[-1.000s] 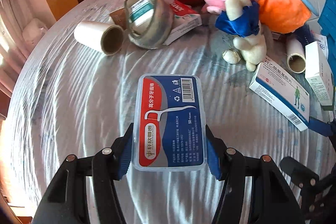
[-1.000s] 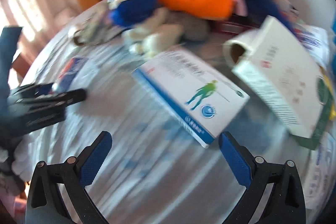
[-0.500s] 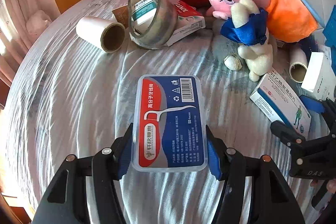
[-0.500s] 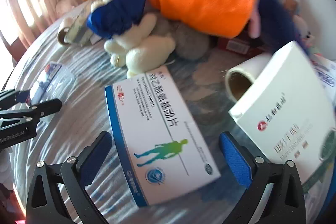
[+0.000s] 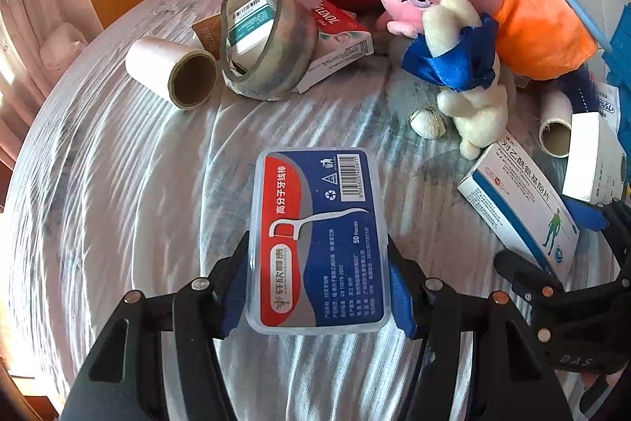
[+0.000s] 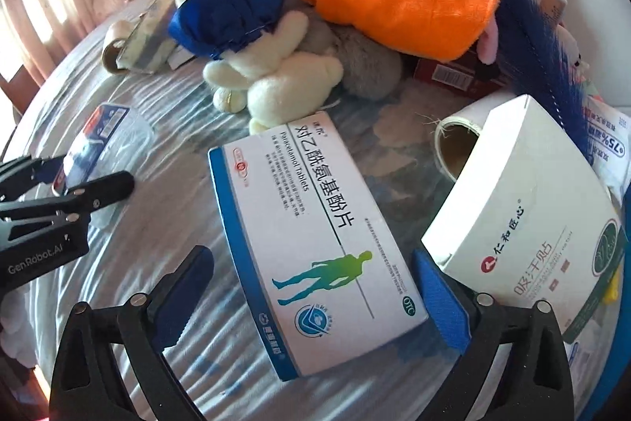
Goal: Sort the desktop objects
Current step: 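Grasp the clear floss-pick box with the left tool while the right tool grasps the white-blue tablet box, then carry the floss box and tablet box over the blue crate and release both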
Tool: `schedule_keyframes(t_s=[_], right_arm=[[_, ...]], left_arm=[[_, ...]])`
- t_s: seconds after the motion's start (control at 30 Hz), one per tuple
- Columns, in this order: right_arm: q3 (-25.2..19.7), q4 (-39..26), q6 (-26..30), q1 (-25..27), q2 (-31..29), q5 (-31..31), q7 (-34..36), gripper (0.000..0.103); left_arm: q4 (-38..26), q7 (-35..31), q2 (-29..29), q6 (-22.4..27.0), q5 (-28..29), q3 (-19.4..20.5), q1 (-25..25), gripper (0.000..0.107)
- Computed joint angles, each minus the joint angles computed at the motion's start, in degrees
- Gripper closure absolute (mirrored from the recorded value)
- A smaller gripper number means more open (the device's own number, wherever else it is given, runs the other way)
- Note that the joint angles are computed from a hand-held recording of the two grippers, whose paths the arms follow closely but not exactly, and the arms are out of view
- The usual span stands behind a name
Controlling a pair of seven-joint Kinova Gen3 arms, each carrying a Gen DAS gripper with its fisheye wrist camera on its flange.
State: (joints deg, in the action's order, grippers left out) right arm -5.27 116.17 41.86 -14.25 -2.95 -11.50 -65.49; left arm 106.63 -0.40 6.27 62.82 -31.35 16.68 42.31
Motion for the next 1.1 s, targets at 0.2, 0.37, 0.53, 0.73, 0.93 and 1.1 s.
schedule_keyframes(t_s=[0.2,0.37,0.53,0.73,0.93,1.1], right_arm=[[-0.14,-0.48,1.75,-0.32,-1.00,-0.69,-1.84,0.025],[0.11,0.49,3.69,-0.65,-6.57,-2.18,-3.27,0.025],[0.79,-1.40,6.08,-0.70,-13.71,-2.59,-6.14,0.025],[-2.31,-6.40,7.82,0.95,-20.91,1.61,-14.75,0.025],[-5.96,-10.64,9.17,4.72,-28.22,7.05,-23.41,0.025],[-7.88,-13.52,10.50,9.67,-33.21,12.31,-28.56,0.025]], left_arm=[[-1.49,-0.86,-0.41,2.73,0.02,0.85,1.19,0.049],[-4.57,0.03,-2.34,8.96,-3.39,3.22,4.00,0.049],[-4.68,-2.61,-7.91,11.69,-5.89,4.83,2.93,0.049],[-9.33,-8.00,-11.35,14.40,-10.84,9.07,0.01,0.049],[-14.55,-12.70,-13.12,14.45,-16.64,14.48,-0.87,0.049],[-18.75,-15.59,-11.32,11.23,-21.30,17.49,-0.81,0.049]])
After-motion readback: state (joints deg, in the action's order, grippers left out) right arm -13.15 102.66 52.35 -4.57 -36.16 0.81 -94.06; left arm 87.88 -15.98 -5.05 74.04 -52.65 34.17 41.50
